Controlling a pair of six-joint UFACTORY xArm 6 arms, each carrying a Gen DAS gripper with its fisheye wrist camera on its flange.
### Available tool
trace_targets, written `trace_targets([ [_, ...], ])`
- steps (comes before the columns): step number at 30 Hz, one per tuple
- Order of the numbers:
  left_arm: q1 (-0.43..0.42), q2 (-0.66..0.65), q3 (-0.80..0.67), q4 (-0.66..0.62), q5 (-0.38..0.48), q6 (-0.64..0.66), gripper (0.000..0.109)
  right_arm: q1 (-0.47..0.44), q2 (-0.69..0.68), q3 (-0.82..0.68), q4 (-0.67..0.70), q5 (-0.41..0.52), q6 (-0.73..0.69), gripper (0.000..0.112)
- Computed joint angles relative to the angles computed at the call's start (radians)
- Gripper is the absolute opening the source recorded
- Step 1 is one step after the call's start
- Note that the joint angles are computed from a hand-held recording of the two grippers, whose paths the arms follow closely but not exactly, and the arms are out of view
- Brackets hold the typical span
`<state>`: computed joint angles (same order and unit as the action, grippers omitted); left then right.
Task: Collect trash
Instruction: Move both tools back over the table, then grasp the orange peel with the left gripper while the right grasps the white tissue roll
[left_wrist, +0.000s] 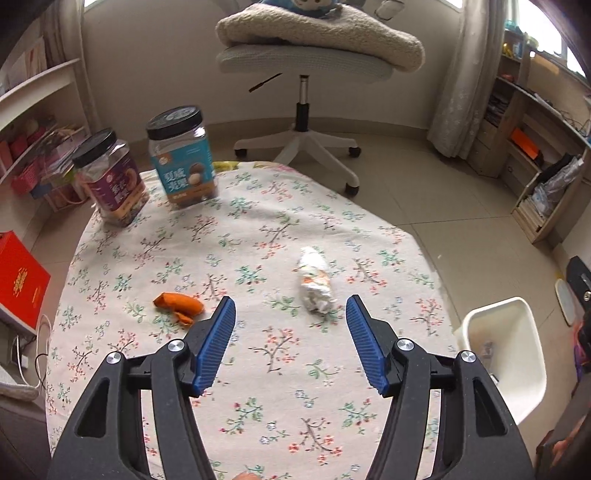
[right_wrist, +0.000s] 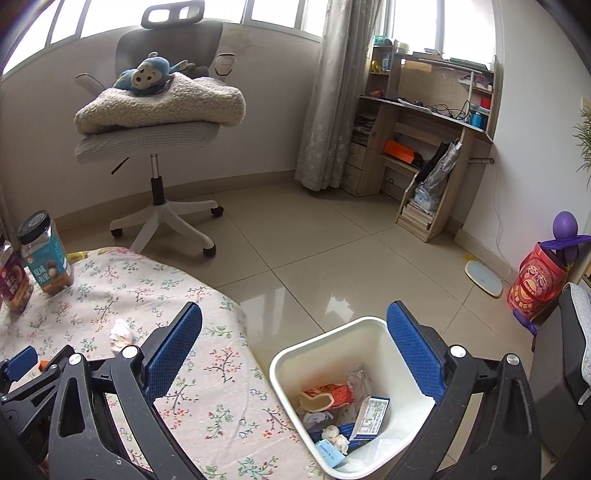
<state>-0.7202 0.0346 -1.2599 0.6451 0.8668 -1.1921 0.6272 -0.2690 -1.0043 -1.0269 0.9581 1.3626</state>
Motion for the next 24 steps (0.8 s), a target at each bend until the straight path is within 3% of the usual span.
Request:
trace_targets([
  [6, 0.137, -0.007, 0.090, -0.119, 0.045, -0.011, 0.062, 0.052, 0.126, -0.107, 0.035, -0.023, -0.018, 0.096],
  [12, 0.250, 0.029, 0.144, -0.251, -0.032, -0.057, 0.062, 0.063, 0.222, -0.187, 0.091, -0.039, -0.072, 0.096],
  [18, 0.299, 0.108, 0.109, -0.336, -0.106, -0.052, 0.061, 0.026, 0.274, -0.224, 0.213, -0.081, -0.121, 0.096],
  [20, 0.298, 0.133, 0.086, -0.305, -0.097, -0.061, 0.058, 0.015, 0.290, -0.233, 0.254, -0.091, -0.133, 0.096],
  [23, 0.284, 0.150, 0.062, -0.219, -0.062, -0.076, 0.042, 0.006, 0.312, -0.248, 0.299, -0.109, -0.151, 0.096],
  [24, 0.285, 0.145, 0.071, -0.215, -0.078, -0.057, 0.027, 0.004, 0.319, -0.253, 0.309, -0.113, -0.156, 0.096],
])
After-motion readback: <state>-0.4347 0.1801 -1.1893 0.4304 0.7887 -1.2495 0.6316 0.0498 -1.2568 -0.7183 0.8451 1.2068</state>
